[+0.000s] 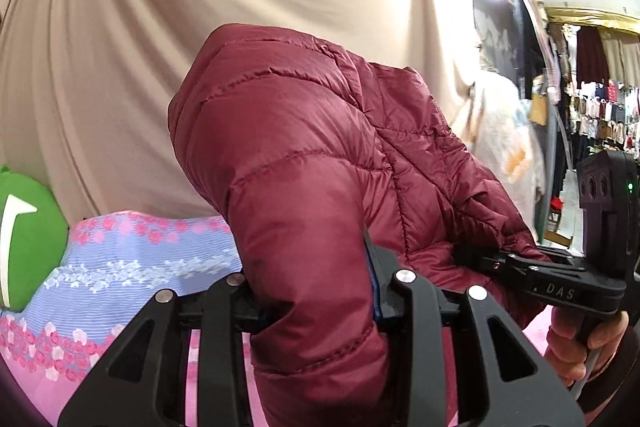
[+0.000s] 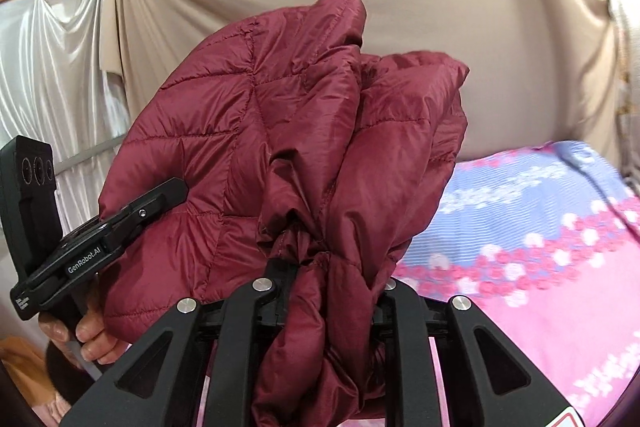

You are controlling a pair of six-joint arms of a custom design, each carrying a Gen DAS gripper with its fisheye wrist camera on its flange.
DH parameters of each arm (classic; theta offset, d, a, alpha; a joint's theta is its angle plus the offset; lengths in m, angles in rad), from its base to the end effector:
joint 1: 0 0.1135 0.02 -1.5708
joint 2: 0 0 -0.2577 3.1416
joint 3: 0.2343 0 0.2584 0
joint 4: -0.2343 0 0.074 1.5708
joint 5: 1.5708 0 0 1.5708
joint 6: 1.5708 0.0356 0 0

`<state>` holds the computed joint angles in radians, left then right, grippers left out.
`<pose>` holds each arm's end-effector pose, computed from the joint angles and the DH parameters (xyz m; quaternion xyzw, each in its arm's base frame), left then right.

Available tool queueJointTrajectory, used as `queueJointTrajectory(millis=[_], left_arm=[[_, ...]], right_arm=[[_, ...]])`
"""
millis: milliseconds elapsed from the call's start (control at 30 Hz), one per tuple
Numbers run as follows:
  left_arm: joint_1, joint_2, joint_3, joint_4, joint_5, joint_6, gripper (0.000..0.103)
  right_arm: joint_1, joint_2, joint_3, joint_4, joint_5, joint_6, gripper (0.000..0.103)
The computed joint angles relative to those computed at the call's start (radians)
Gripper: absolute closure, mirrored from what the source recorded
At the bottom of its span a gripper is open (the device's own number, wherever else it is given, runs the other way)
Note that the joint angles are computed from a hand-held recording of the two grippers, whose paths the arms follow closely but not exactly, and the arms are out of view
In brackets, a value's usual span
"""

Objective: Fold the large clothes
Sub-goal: 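Lower the folded jacket onto the bedspread and open both grippers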

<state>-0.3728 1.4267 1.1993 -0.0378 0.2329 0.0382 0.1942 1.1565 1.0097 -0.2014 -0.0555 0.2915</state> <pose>0.3195 -0.1338 0.3418 0.2301 0.7580 -0.1915 0.5795 0.2711 0.0553 0.3346 0.0239 0.8184 0.1600 0.5514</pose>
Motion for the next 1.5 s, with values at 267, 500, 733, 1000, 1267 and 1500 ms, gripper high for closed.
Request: queueJointTrajectory(millis=[267,500,733,1000,1267,1500], left_arm=[[0.128,0.523,0.168,0.001,-0.011,-0.02,0.057],[0.234,0.348,-0.089,0.102,0.094,-0.06,0.048],[0.146,0.156,-0.272,-0.001,0.003,0.115,0.037],[0.108,0.247,-0.255,-0.015,-0.146,0.097,0.065],[0.111,0.373,-0.165,-0.063,-0.123,0.049,0.07],[0.109,0.285,-0.215,-0.105,-0.166,0.027,0.069]], right_arm=[[-0.037,0.63,0.18,0.089,-0.085,0.091,0.071],[-0.115,0.453,-0.121,0.231,-0.103,0.185,0.054],[0.008,0.372,-0.076,0.167,-0.013,0.06,0.044],[0.031,0.641,0.207,0.045,0.016,0.063,0.099],[-0.009,0.629,0.109,0.088,0.038,0.106,0.101],[0.012,0.556,0.12,-0.006,0.097,0.103,0.097]])
